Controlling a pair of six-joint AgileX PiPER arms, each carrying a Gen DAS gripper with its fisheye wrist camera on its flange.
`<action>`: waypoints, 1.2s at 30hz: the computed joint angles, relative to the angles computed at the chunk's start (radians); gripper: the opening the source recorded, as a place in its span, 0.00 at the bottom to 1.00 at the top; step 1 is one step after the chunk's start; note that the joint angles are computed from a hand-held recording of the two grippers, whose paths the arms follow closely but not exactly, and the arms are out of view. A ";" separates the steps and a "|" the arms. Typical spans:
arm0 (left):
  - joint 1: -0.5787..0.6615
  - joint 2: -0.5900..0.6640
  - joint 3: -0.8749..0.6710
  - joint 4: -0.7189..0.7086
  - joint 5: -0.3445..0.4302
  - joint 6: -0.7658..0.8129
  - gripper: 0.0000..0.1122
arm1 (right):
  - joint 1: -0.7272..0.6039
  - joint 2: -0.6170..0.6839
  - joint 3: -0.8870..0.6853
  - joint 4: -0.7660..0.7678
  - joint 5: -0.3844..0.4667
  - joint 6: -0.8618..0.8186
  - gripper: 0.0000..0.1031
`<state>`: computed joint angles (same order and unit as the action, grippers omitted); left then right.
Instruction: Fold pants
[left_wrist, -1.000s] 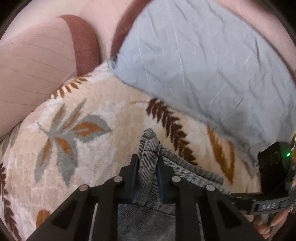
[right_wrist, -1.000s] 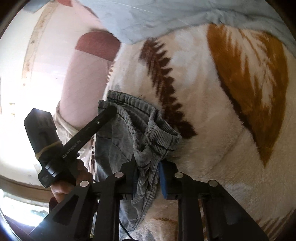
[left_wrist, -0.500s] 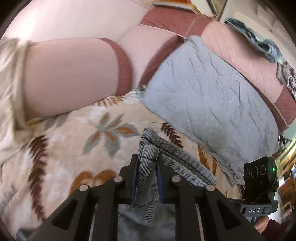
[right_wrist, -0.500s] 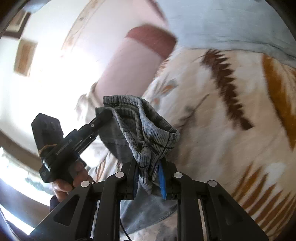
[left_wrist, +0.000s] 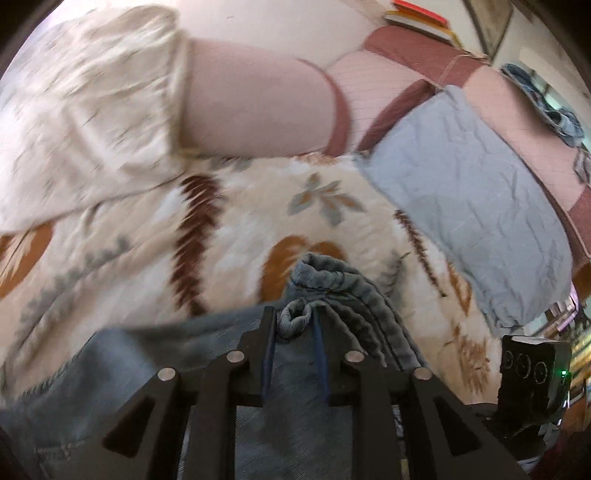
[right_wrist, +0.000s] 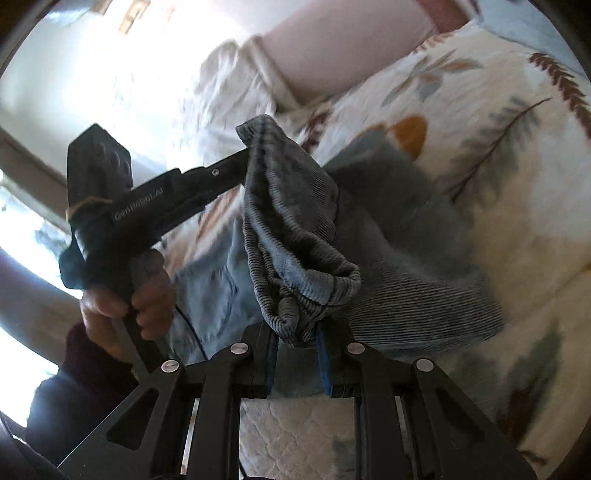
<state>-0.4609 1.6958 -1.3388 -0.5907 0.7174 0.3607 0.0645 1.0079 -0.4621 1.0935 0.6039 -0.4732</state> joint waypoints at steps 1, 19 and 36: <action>0.015 -0.011 0.026 -0.008 -0.004 0.010 0.21 | 0.015 0.019 0.001 0.012 -0.011 -0.013 0.20; -0.026 -0.229 0.265 0.062 -0.065 -0.128 0.22 | -0.502 0.108 0.008 0.148 0.453 -0.314 0.58; -0.235 -0.370 0.482 0.359 -0.150 -0.552 0.22 | -0.469 0.191 -0.004 0.073 0.373 -0.279 0.56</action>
<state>-0.6961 1.3254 -0.8564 -0.2317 0.5677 -0.1909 -0.4041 1.1994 -0.4659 1.1668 0.9773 -0.7521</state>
